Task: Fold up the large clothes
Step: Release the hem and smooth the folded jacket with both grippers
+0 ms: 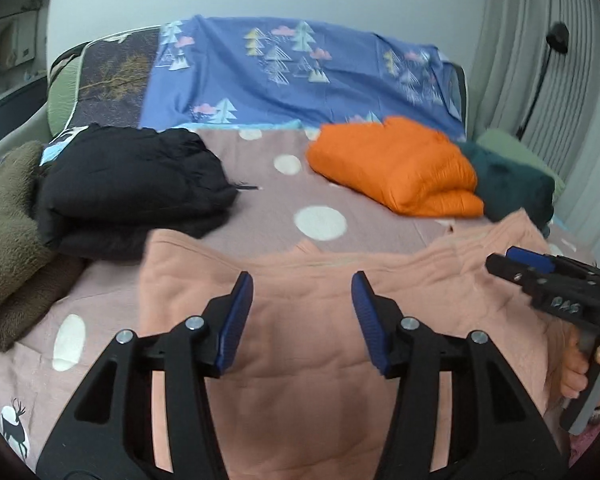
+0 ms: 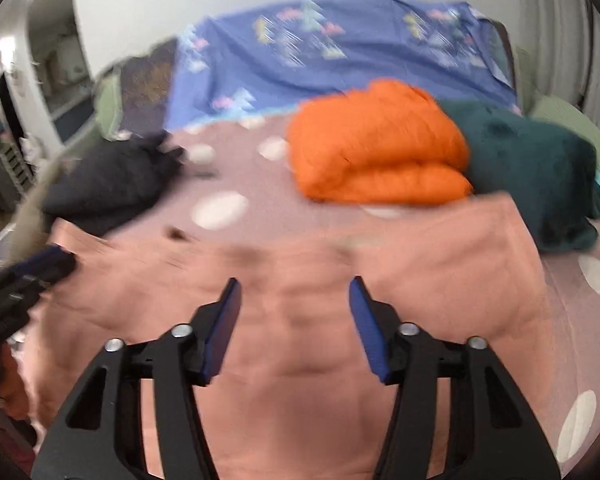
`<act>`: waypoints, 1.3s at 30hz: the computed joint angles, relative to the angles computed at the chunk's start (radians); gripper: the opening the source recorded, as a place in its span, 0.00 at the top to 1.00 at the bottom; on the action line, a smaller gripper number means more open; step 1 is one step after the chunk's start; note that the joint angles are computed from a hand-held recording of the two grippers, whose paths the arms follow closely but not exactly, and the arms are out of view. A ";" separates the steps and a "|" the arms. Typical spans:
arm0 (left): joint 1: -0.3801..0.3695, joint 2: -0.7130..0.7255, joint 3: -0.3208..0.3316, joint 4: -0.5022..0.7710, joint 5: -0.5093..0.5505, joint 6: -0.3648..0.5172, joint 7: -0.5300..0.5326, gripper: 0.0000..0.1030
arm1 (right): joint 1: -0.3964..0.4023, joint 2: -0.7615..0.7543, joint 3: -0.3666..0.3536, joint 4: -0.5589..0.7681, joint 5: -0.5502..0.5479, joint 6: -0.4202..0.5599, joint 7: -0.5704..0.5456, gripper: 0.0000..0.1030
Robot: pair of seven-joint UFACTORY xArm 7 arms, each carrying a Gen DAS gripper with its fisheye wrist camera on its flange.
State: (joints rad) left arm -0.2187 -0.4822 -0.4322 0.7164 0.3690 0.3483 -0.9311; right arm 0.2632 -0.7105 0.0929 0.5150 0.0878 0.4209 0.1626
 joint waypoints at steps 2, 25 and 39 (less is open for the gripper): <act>-0.006 0.027 0.023 -0.017 -0.034 -0.015 -0.014 0.53 | 0.031 0.067 0.007 0.038 0.017 0.010 -0.001 0.65; -0.024 0.128 0.059 -0.042 0.011 -0.077 -0.028 0.47 | 0.024 -0.066 0.156 -0.147 -0.145 0.072 0.181 0.68; -0.014 0.134 0.039 -0.026 0.072 -0.045 -0.068 0.46 | 0.153 -0.371 0.126 -0.214 -0.080 0.350 0.186 0.68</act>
